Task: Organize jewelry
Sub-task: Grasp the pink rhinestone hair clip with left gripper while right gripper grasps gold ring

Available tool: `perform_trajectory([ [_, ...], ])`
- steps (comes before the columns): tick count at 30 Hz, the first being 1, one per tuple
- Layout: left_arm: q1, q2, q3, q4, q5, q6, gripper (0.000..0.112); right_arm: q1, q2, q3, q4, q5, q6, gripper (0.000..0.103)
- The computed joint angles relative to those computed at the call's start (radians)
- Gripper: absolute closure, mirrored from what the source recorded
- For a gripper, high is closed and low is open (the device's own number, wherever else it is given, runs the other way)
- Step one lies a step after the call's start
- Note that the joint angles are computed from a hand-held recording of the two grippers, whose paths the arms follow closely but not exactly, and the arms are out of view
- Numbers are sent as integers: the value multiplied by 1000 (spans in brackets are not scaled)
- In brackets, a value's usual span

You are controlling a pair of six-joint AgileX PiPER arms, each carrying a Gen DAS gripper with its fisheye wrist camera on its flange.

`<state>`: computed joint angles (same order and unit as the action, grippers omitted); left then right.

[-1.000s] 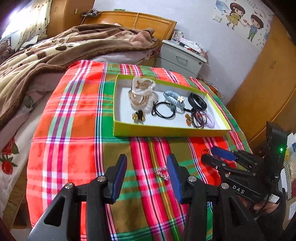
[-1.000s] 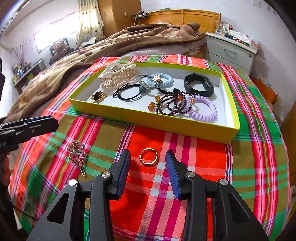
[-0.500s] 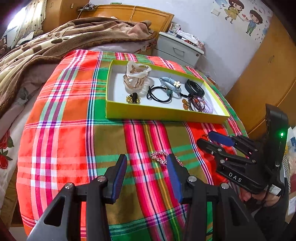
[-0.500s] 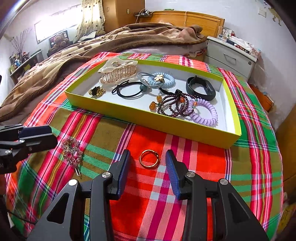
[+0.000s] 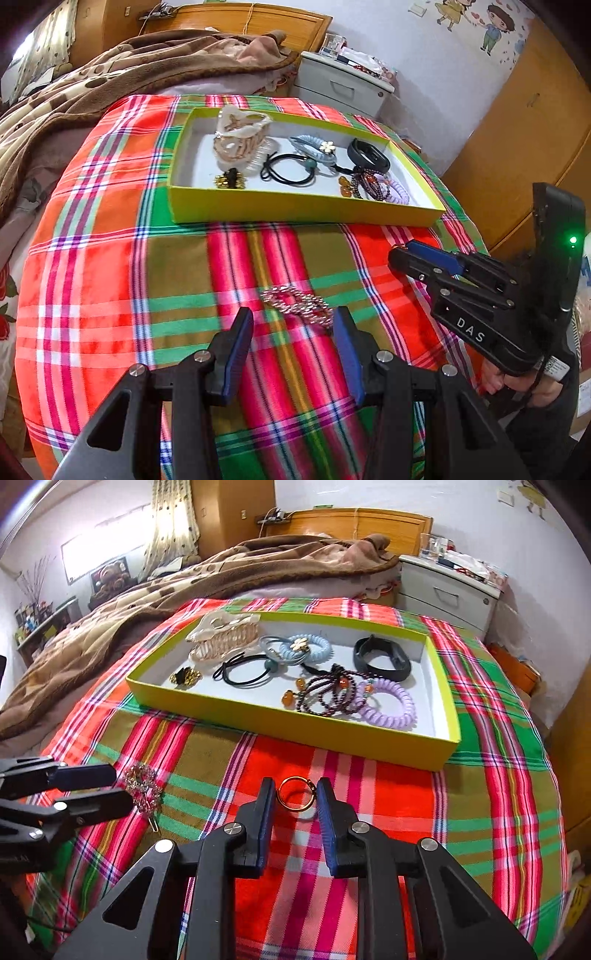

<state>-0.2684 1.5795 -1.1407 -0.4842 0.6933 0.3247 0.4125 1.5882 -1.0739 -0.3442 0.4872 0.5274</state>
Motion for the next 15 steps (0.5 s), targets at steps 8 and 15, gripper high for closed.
perform_trajectory([
  [8,-70,29,-32,75,-9,-95,65,-14,-48,43,-2,-28,20,79],
  [15,-170,69,-86,366,-47,-315,65,-23,-70,61,10,-51,18,79],
])
